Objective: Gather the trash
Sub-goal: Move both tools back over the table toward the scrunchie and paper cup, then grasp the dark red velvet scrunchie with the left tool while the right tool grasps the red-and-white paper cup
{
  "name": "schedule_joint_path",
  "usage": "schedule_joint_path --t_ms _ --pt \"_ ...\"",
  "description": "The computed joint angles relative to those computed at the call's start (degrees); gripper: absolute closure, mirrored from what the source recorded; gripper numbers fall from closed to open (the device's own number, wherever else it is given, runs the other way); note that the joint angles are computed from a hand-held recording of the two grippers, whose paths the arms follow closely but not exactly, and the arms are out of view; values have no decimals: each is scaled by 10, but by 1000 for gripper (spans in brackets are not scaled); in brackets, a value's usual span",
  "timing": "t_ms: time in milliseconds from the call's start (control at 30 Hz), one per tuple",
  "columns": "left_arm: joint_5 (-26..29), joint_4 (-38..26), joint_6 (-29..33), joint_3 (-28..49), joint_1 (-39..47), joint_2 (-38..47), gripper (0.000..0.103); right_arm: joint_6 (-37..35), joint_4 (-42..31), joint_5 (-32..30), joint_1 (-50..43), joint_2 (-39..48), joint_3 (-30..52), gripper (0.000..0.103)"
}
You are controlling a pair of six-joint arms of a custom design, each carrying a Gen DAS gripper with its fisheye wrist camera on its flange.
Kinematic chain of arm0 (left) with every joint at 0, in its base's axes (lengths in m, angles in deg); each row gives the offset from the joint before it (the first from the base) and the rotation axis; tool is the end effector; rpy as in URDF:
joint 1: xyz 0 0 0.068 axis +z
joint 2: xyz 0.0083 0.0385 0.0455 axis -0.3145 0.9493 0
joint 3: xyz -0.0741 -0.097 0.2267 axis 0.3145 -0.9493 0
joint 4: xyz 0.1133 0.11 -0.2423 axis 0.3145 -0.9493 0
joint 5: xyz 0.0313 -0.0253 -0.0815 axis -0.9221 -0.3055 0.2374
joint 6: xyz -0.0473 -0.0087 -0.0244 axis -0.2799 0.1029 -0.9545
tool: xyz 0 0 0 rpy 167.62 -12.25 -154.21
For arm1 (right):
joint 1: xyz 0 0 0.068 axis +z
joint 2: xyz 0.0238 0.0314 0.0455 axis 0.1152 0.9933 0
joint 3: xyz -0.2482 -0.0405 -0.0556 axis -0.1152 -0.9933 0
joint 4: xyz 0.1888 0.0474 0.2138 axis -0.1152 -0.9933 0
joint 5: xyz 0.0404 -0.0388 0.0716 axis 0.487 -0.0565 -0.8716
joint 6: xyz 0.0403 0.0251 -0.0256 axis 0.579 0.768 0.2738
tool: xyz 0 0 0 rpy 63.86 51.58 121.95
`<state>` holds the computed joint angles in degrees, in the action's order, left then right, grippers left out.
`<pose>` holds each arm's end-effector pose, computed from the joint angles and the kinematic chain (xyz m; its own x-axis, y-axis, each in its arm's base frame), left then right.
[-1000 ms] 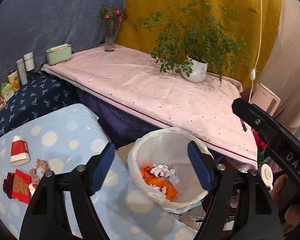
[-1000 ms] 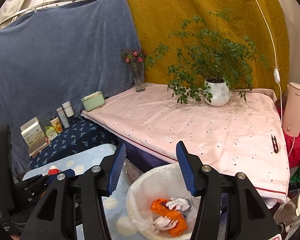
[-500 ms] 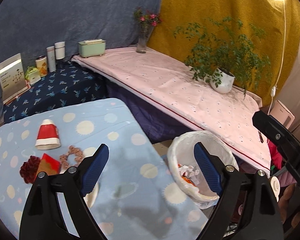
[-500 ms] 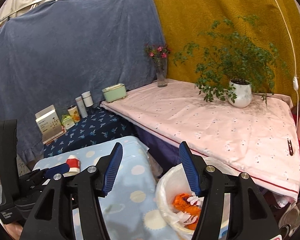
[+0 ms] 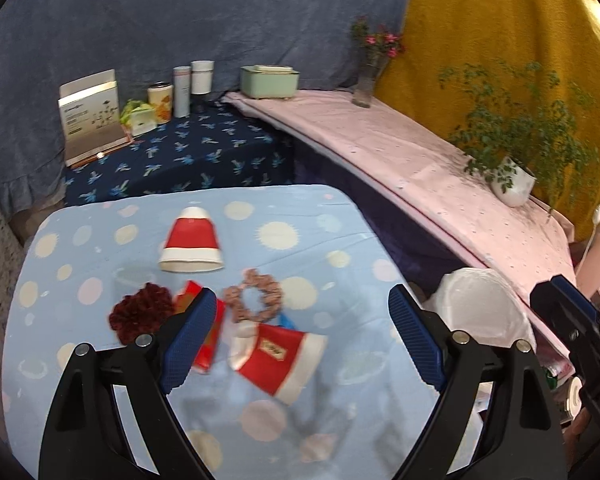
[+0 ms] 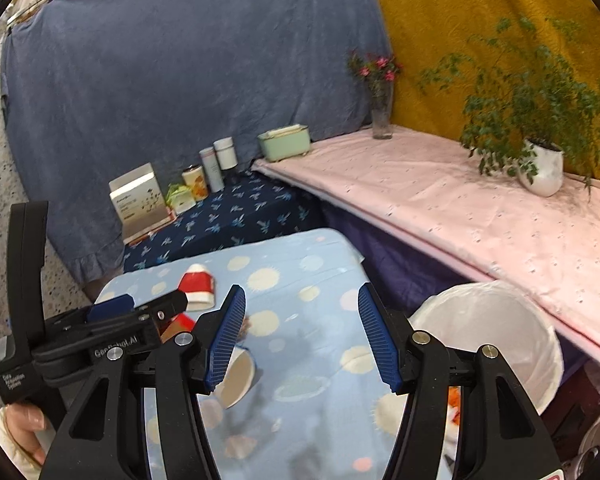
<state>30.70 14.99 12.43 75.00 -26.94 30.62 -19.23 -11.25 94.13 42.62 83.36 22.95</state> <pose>0.3903 -0.0713 0.2110 -0.6553 0.1823 -0.7330 0.4414 0.8799 -0.1758 0.2459 0.1517 0.2259 -0.4712 0.2990 -0.8298 0.2884 0.9413 0.1754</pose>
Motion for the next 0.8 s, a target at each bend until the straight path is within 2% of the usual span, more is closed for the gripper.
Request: schedule_joint_path --t_ms 433,800 --pt "-17 0 45 76 128 134 19 36 76 -90 21 244 90 46" --pt "-36 -29 49 187 165 271 19 47 90 -141 10 370 154 46"
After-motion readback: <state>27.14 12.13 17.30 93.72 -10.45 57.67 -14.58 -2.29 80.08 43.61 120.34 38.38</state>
